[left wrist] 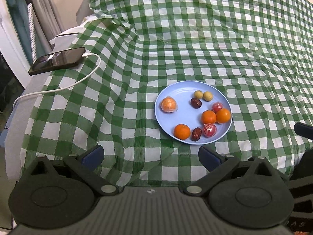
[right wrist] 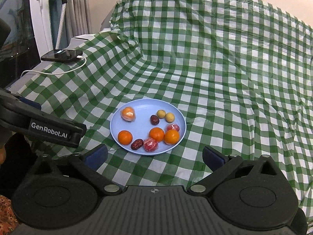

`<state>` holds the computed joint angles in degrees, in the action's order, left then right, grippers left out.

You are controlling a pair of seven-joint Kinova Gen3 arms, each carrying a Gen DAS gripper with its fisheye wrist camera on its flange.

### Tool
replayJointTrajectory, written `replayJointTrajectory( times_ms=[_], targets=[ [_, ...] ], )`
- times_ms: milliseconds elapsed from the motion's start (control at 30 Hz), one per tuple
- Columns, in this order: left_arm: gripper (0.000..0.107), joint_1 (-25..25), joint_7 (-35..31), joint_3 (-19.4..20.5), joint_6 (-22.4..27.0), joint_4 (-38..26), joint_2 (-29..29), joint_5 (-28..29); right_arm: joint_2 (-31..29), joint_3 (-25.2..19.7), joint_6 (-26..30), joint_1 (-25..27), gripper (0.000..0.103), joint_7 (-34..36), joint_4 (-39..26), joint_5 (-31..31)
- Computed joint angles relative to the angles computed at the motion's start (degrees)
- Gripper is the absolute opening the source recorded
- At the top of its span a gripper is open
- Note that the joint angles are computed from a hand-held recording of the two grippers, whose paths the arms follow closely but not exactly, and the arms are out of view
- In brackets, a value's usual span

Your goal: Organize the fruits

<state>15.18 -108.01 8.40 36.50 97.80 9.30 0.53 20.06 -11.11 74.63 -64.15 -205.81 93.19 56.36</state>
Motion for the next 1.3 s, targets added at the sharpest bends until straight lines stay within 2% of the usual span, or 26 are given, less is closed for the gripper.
replayJointTrajectory(
  times_ms=[1300],
  targets=[
    [0.103,0.14,-1.67,0.10,0.02,0.21,0.09,-0.20,-0.03,-0.16,0.07,-0.20,0.102,-1.16,0.24,-0.26]
  ],
)
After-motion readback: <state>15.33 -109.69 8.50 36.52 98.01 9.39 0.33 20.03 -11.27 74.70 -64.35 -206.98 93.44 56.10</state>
